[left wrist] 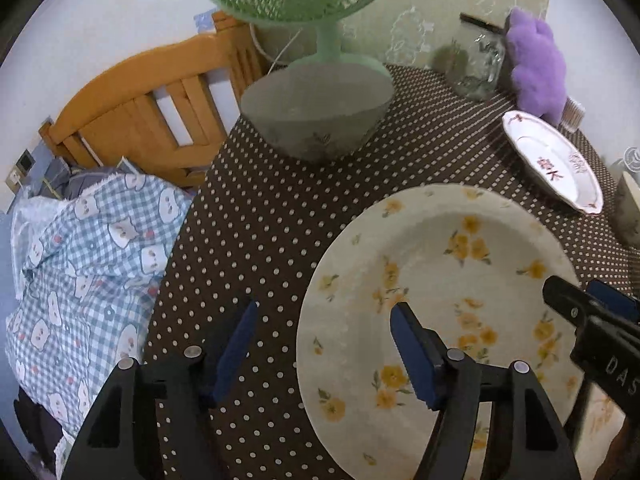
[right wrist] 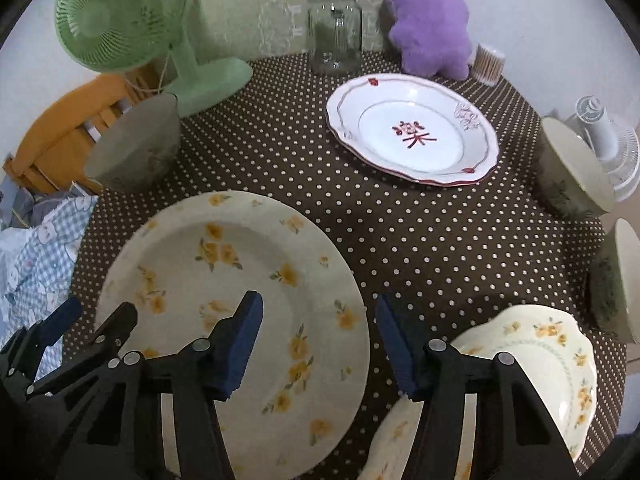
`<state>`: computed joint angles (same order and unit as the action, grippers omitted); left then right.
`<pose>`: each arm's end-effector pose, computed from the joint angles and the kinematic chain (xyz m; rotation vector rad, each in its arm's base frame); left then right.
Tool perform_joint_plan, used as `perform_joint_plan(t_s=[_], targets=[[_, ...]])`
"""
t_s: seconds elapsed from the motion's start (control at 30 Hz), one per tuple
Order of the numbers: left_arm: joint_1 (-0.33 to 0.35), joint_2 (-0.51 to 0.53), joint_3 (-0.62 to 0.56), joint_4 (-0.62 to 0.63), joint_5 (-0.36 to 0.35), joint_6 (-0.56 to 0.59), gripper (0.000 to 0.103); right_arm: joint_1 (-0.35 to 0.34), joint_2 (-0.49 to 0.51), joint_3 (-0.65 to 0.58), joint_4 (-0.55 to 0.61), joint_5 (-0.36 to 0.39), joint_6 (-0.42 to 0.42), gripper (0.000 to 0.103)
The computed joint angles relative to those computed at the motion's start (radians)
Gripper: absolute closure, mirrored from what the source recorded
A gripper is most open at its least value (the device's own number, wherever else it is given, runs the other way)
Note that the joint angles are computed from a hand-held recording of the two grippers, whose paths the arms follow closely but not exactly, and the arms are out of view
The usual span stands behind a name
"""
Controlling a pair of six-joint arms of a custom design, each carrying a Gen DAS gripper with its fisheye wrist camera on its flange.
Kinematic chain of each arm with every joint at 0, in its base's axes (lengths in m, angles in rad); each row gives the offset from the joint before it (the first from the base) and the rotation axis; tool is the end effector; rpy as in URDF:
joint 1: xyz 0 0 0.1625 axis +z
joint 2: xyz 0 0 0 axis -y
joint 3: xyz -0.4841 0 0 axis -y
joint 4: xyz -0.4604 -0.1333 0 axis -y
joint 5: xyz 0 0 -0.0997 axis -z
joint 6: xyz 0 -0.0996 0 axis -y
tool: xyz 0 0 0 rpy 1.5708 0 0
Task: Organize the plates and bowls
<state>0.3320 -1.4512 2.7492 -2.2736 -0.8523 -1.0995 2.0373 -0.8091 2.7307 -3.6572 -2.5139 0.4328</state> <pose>-0.1454 -0.2605 0.0818 0.4209 2.2573 -0.5150 0.1747 -0.2298 0.0391 -0.0574 -2.2729 0.6724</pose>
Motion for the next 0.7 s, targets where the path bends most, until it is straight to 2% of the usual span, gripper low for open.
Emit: perform_joint_plan(t_s=[0.07,0.27,0.47,0.7], targets=[[0.019,0.020,-0.003,-0.015,-0.005,0.010,0.038,-0.023,0.018,-0.006,-0.020,0.002,-0.022,0.048],[0.049,0.046,-0.003,-0.091,-0.019,0.063,0.041,-0.079,0.054,-0.012,-0.076,0.021,-0.082,0.052],[0.068,0.078,0.000,-0.181,-0.037,0.122,0.044,-0.092,0.069,-0.013,-0.118,0.037,-0.121,0.052],[0.071,0.078,-0.002,-0.183,-0.039,0.109,0.045,-0.111,0.086,-0.018,-0.148,0.062,-0.169,0.045]])
